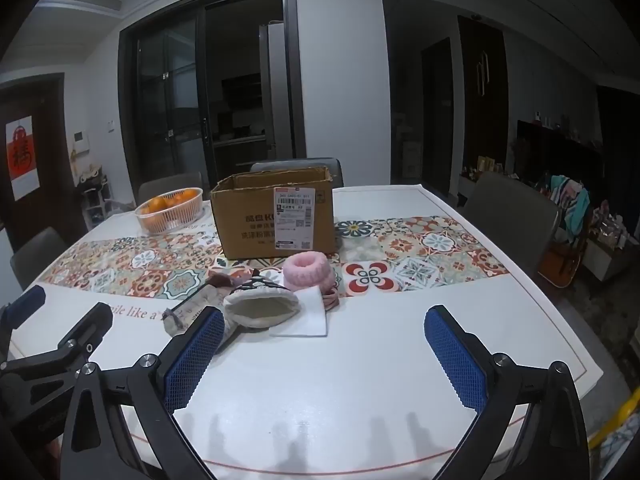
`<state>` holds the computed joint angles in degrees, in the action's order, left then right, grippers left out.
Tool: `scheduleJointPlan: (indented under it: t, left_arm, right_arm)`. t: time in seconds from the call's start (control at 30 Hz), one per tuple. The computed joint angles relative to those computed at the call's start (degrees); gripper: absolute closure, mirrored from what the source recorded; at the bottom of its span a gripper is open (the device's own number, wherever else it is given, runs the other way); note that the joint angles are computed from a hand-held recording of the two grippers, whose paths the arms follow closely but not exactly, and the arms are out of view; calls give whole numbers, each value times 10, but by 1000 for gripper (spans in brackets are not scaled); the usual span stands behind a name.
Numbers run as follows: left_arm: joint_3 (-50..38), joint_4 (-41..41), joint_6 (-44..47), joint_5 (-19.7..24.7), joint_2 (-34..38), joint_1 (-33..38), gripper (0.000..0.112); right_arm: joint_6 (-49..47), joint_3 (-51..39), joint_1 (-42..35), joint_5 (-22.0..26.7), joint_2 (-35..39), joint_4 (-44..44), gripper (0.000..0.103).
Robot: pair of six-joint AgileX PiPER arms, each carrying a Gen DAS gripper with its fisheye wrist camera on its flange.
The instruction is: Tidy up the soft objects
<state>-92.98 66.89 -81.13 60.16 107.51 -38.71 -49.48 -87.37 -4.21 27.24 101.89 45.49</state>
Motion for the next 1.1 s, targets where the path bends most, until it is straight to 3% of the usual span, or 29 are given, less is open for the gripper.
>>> scheduleJointPlan:
  t: [1.1]
  left_arm:
    - [7,25,-24,9,-1,-12,9]
  right_arm:
    - [-1,-1,-3,4,-1,3,1]
